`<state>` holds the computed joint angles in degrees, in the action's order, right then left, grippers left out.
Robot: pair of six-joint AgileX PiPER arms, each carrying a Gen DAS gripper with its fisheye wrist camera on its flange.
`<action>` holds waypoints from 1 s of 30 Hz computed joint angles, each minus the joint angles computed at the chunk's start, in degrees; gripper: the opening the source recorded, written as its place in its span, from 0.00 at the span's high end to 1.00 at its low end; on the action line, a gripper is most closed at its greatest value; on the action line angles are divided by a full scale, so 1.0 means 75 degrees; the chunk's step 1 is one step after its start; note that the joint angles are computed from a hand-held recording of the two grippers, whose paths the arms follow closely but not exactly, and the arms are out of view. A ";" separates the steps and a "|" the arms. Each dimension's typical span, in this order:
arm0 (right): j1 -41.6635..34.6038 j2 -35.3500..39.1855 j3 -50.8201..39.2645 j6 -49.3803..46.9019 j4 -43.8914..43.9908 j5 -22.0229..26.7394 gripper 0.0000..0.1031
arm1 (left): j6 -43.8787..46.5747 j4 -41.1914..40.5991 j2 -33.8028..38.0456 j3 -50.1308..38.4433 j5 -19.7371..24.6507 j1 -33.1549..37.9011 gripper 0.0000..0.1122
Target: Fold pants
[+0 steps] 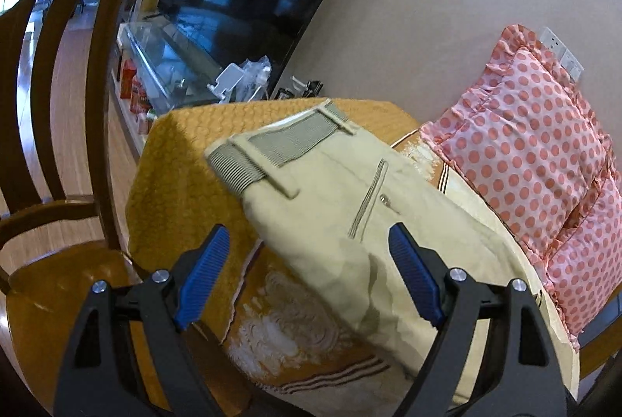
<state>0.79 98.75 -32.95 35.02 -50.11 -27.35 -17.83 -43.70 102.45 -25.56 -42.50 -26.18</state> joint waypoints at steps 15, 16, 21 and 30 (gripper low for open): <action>-0.0049 0.0040 0.0068 -0.0330 0.0011 -0.0247 0.21 | 0.1307 -0.0588 0.0234 -0.1161 0.0868 0.0193 0.32; -0.0071 0.0041 0.0070 -0.0274 -0.0055 -0.0272 0.21 | 0.1629 -0.0919 0.0312 -0.1324 0.1072 0.0216 0.32; -0.0192 0.0042 0.0140 -0.0124 -0.0267 -0.0513 0.21 | 0.0899 -0.0840 0.0352 -0.1338 0.1026 0.0323 0.51; -0.0778 0.0172 0.0137 0.0636 -0.1257 -0.1241 0.21 | 0.2003 -0.0930 -0.0250 -0.1481 0.0587 -0.0273 0.93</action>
<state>-5.04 100.04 -31.92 39.79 -59.54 -36.65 -2.81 -50.68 100.57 -36.66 -38.10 -28.23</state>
